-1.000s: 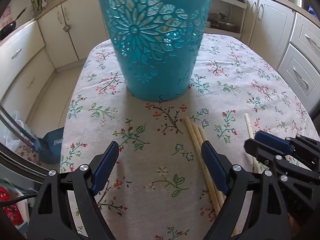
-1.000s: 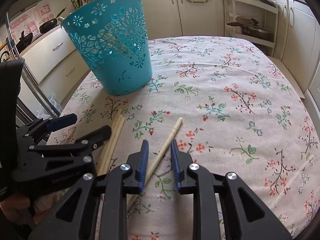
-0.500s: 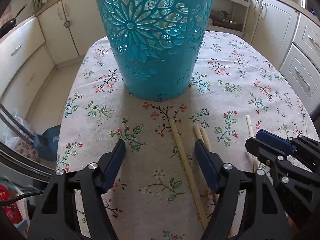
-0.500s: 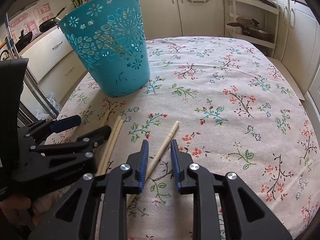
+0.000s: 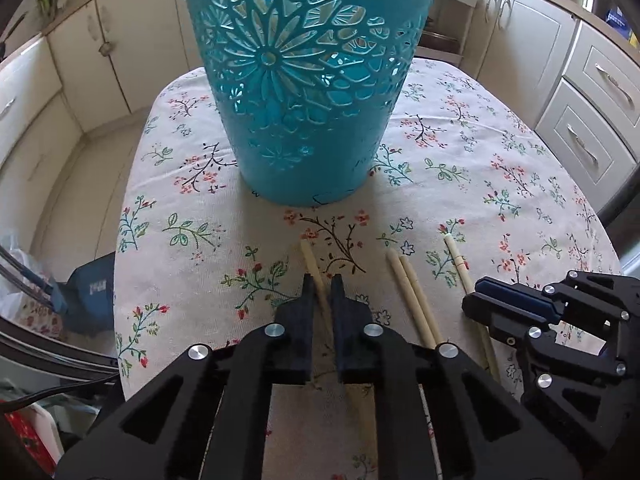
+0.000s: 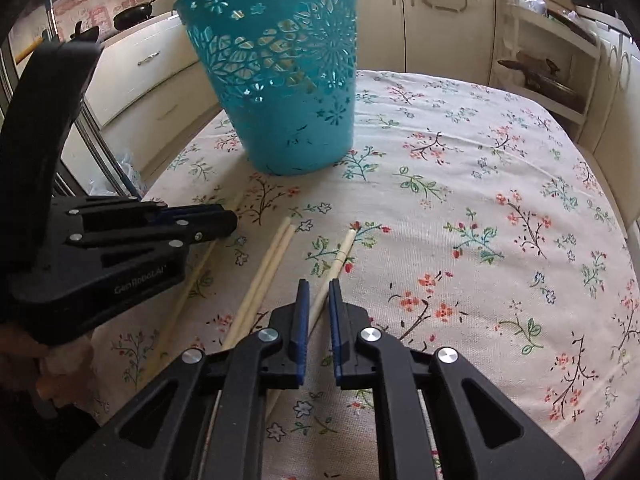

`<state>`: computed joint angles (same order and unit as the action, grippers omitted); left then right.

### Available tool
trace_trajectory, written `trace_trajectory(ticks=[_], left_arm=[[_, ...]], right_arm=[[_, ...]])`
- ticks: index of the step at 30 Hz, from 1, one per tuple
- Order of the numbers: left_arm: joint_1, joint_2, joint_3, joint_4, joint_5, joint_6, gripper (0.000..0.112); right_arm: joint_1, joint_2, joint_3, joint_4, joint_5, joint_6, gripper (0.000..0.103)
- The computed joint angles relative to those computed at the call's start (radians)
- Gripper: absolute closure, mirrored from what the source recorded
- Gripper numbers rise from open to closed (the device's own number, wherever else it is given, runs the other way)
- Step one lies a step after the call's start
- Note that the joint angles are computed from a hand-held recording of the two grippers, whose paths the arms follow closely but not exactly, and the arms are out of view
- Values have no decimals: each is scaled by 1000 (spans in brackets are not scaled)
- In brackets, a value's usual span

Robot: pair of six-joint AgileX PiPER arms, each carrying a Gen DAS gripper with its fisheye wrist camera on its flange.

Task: Organize utensils
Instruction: 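Lower the left tool to the bundle and grasp another chopstick, then lift the chopstick over the teal bin and open the left tool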

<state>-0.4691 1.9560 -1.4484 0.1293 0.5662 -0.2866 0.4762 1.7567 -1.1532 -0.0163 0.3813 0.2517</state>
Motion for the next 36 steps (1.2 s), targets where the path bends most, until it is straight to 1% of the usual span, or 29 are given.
trace_trajectory(ticks=[2,4,8,10,12,15,18,21,26,29,34,36], left_arm=[[10,-2,-10,-62,19,53,108],[12,-29,20,-74,3,53,108],[18,-137,102,-125,-47,85,108],[25,-192,121,-188,-48,146,108],[29,-233,125,-218,-39,181,108],[41,-294,107,-260,-14,224,108],[45,-318,76,-264,8,223,108],[41,-353,70,-252,14,207,108],[18,-381,70,-216,7,172,108],[12,-399,58,-222,-6,171,108],[47,-432,-27,-322,-37,246,108],[57,-431,-69,-332,-52,248,108]], right_arm=[[1,3,1,-3,-11,3,93],[-12,-8,26,45,-36,-40,93],[-18,-11,40,76,-60,-60,93],[-19,-11,41,78,-64,-62,93],[-22,-3,34,86,-65,-71,93],[-26,0,33,94,-68,-81,93],[-21,-3,35,75,-68,-61,93],[-16,-10,44,57,-72,-44,93],[-17,-9,42,60,-72,-47,93],[-18,-7,41,63,-72,-50,93],[-19,-6,39,69,-71,-57,93],[-21,-6,40,75,-72,-61,93]])
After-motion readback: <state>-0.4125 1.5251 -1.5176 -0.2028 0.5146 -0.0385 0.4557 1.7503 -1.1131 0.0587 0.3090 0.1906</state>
